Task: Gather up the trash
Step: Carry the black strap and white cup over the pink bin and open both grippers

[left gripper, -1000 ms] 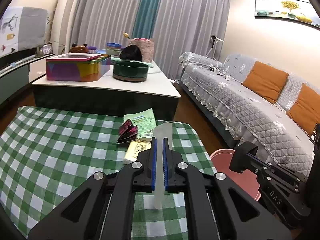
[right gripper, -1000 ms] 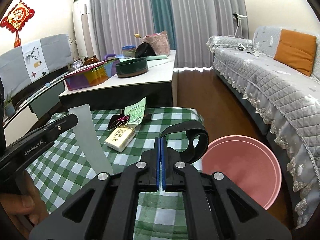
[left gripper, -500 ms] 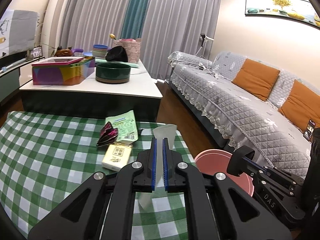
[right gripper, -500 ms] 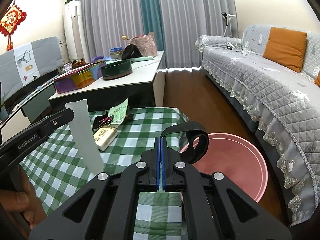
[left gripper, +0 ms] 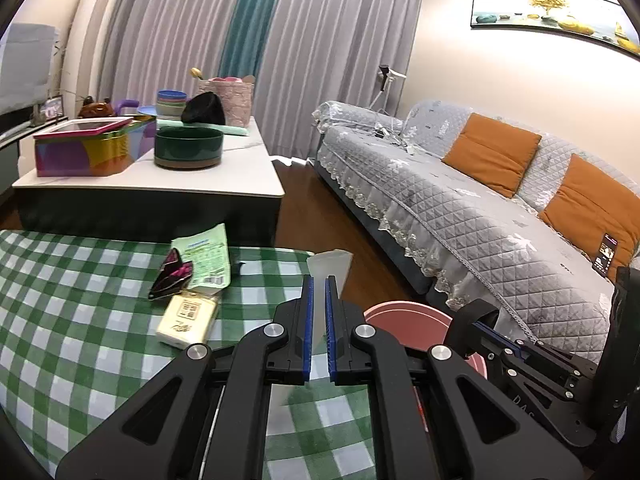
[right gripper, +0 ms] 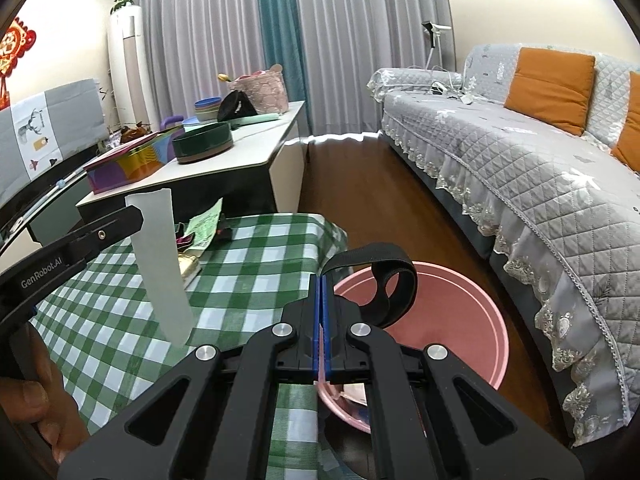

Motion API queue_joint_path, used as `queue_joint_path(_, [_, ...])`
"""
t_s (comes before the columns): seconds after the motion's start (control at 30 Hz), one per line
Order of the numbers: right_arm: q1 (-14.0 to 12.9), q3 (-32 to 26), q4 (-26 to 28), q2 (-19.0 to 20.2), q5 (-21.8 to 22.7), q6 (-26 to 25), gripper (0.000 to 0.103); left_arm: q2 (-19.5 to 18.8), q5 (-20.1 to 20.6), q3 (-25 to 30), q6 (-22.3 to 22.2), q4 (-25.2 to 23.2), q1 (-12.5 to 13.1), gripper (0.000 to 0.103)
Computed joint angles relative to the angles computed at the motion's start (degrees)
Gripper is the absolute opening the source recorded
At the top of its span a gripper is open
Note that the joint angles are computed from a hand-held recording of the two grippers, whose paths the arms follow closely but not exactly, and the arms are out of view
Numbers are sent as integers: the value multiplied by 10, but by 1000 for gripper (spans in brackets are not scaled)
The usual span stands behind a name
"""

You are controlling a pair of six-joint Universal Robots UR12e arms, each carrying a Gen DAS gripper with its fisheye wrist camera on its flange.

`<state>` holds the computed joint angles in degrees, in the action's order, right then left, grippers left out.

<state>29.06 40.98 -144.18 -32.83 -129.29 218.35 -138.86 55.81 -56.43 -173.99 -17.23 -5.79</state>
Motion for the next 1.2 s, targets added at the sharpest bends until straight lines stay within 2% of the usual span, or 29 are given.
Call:
queue_joint_path(0.3, [-4, 41, -1, -22, -15, 28, 1, -1, -28, 1, 20, -11, -9, 5])
queue_joint_path(0.83, [-13, 88, 13, -44, -10, 67, 1, -14, -76, 16, 30, -24, -26, 5])
queue_joint_path(1.2, [-19, 107, 19, -53, 7, 87, 1, -28, -90, 39, 63, -80, -37, 5])
